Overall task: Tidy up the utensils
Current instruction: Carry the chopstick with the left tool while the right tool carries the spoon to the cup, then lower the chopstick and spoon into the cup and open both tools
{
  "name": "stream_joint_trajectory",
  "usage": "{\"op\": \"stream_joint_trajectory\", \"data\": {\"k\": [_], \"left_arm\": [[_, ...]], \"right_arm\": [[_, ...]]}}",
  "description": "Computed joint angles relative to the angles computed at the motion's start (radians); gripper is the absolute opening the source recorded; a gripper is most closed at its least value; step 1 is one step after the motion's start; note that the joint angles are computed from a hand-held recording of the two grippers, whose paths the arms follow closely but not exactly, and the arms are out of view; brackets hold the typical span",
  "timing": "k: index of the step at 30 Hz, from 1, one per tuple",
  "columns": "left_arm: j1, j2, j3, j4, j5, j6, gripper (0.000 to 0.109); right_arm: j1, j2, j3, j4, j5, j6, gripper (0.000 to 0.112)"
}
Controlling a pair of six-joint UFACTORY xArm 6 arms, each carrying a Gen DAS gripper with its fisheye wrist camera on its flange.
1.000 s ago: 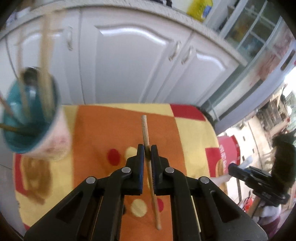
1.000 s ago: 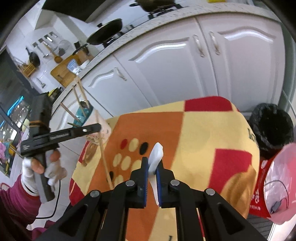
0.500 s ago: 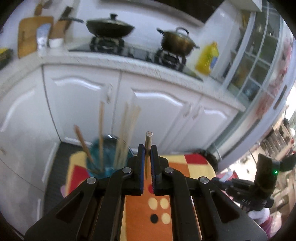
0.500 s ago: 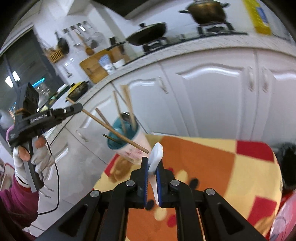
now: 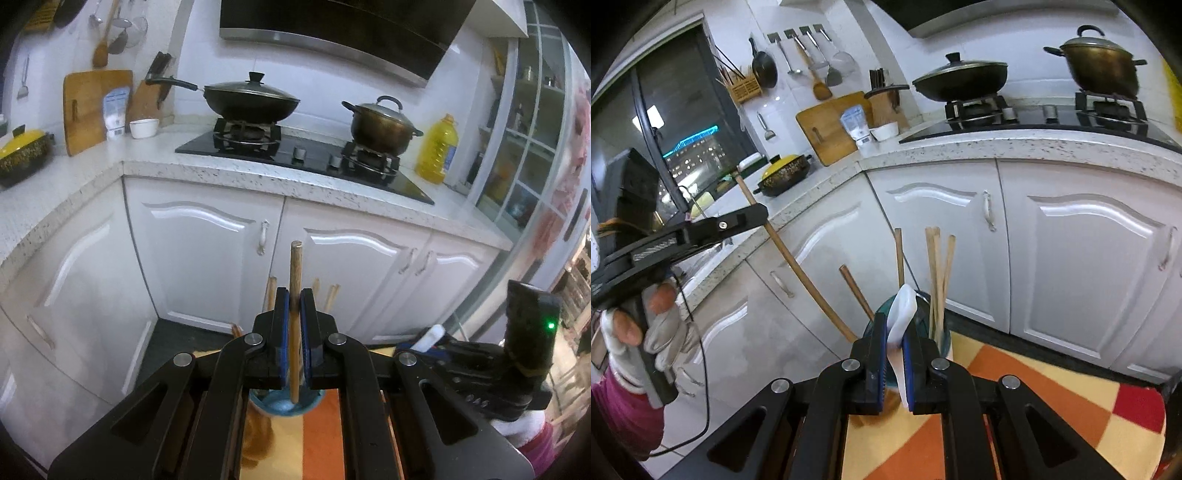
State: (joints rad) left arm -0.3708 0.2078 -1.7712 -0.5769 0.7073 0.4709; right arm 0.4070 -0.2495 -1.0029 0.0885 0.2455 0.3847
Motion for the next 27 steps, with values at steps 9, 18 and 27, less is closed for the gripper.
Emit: {"op": "stream_joint_trajectory", "data": {"k": [9,18,27], "left_arm": [[-0.025,0.094,-0.039,0.152,-0.104,-0.061,0.004],[-0.027,0.177,-0.083,0.193,-0.077,-0.13,0.004],[-0.017,0.185,-0.09,0.187,-0.06,-0.148,0.004]], "right_arm": [[0.011,0.198,-0.146,0.153,0.055,-0.216,0.007],[0.016,0.222,-0.177,0.421,0.114,-0.536,0.008],[0.02,0.262,-0.22,0.416,0.181,-0.618,0.007]]}}
